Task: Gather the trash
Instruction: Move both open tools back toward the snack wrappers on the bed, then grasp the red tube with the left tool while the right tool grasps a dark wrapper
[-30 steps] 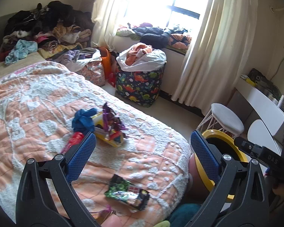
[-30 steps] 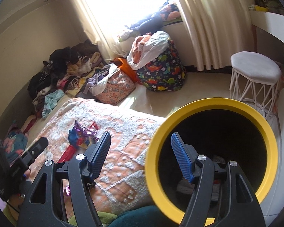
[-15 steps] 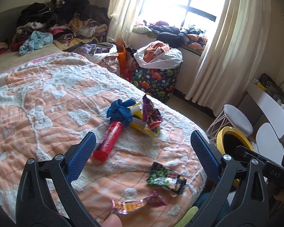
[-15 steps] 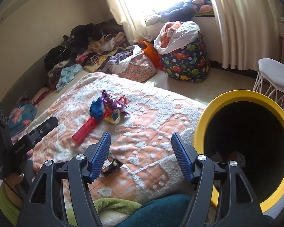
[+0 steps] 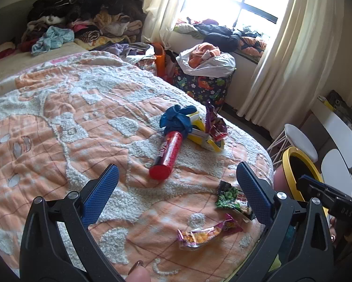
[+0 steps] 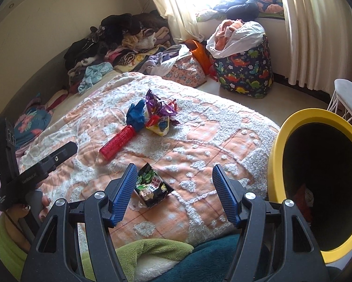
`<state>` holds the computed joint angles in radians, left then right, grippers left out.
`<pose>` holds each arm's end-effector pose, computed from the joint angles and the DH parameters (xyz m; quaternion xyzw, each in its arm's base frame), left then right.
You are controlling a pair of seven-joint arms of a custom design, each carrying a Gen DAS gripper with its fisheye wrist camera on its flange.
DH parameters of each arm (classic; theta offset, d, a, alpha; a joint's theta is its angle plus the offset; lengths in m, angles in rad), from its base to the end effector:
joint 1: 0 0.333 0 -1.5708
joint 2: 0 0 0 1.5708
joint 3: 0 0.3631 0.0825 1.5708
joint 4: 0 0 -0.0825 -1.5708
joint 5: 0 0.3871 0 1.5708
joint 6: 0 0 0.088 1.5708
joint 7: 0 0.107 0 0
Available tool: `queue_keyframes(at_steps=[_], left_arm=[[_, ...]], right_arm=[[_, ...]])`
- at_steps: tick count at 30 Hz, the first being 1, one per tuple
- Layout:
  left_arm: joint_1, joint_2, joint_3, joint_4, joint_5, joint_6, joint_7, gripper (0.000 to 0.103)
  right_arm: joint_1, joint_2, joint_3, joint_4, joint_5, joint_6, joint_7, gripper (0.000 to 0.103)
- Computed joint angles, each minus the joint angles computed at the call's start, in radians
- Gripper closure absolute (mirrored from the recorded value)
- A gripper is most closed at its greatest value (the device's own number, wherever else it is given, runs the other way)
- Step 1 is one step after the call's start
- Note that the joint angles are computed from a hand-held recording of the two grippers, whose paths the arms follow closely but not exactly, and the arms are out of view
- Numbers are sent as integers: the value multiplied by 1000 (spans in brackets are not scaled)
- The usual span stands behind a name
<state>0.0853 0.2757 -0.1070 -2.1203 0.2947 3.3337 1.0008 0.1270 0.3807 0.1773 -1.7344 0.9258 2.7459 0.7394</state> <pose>0.6356 -0.0392 0.4378 -0.7049 0.5479 -0.3835 0.2364 0.6922 0.1656 0.4629 -0.7420 0.5243 -0.0759 0.4109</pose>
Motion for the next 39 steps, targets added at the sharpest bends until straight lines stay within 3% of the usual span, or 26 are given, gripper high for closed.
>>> queue_keyframes(at_steps=[6, 11, 17, 22, 26, 30, 32, 39], left_arm=[[93, 27, -88, 18, 32, -5, -11, 14], [161, 66, -164, 54, 57, -32, -3, 29], [137, 105, -145, 107, 40, -68, 28, 39], [158, 142, -179, 147, 8, -105, 63, 42], [159, 168, -188, 174, -20, -129, 93, 46], [164, 192, -198, 197, -53, -154, 119, 51], [161, 202, -199, 208, -68, -163, 130, 53], [161, 216, -205, 212, -109, -174, 160, 69]], right_arm=[[20, 18, -6, 11, -50, -24, 32, 39], [40, 52, -23, 44, -129, -70, 110, 39], [58, 103, -31, 101, -216, -122, 207, 41], [64, 159, -33, 169, -269, -192, 297, 45], [57, 195, -24, 212, -285, -266, 337, 55], [56, 191, -17, 198, -287, -256, 326, 72], [44, 187, -5, 191, -265, -252, 306, 86], [32, 153, 5, 142, -210, -199, 242, 91]])
